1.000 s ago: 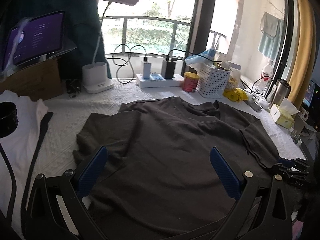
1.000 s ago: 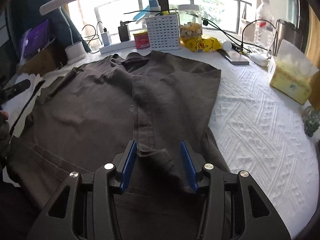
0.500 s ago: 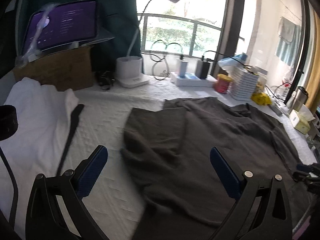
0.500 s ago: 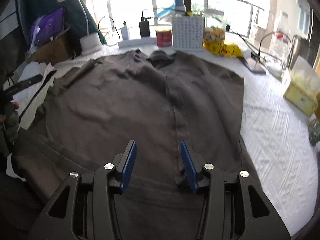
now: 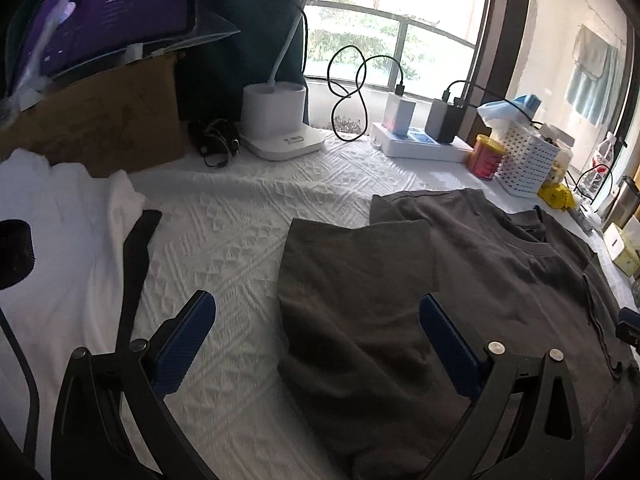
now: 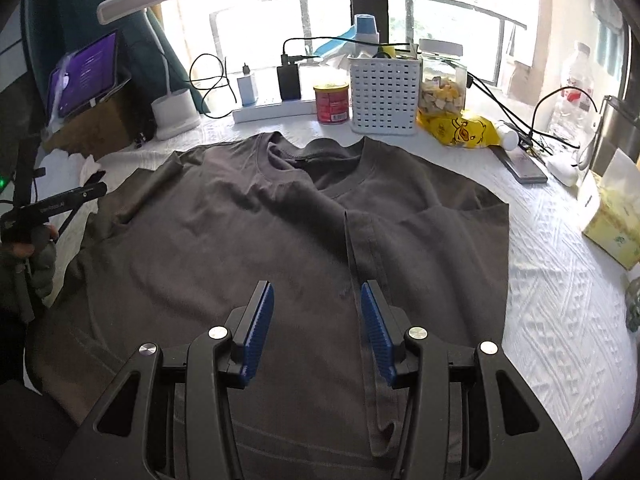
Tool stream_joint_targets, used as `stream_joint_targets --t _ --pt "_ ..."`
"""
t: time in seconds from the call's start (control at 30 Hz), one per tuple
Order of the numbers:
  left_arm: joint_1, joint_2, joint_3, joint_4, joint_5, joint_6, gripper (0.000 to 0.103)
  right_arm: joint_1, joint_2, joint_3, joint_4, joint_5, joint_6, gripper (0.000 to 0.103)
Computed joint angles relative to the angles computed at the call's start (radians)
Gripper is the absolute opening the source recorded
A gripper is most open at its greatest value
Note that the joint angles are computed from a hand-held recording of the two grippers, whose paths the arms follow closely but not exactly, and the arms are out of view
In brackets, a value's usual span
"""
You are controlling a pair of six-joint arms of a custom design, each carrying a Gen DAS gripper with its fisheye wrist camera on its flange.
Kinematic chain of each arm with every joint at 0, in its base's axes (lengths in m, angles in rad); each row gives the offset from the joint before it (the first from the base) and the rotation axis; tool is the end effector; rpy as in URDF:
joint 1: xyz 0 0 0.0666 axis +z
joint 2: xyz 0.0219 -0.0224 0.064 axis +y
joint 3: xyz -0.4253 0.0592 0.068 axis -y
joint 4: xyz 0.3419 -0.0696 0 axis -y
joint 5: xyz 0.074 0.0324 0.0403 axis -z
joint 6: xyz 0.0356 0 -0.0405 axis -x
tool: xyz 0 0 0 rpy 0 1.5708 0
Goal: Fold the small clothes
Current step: 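Move the left gripper to the opposite side edge and close on it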
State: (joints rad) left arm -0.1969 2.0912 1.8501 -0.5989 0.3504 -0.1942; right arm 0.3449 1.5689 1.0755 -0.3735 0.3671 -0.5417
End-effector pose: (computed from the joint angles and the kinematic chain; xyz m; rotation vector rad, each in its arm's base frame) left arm 0.6800 -0.1485 0.3040 0.6207 2.3037 -0.4226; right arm 0.4369 0.1429 0.3122 0.3915 2.3299 -0.0240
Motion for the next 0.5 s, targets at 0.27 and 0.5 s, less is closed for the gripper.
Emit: stream_joint_targets --t 0.27,0.5 --pt "-0.016 0.066 0.106 -0.091 0.004 -0.041 0.09 -0.036 0.037 0.029 -0.002 -0.024 -0.006 0.048" --pt "-0.025 0.114 0.185 -0.202 -0.009 -0.062 0.087 -0.06 0.055 0.042 0.016 -0.054 0.004 0.048"
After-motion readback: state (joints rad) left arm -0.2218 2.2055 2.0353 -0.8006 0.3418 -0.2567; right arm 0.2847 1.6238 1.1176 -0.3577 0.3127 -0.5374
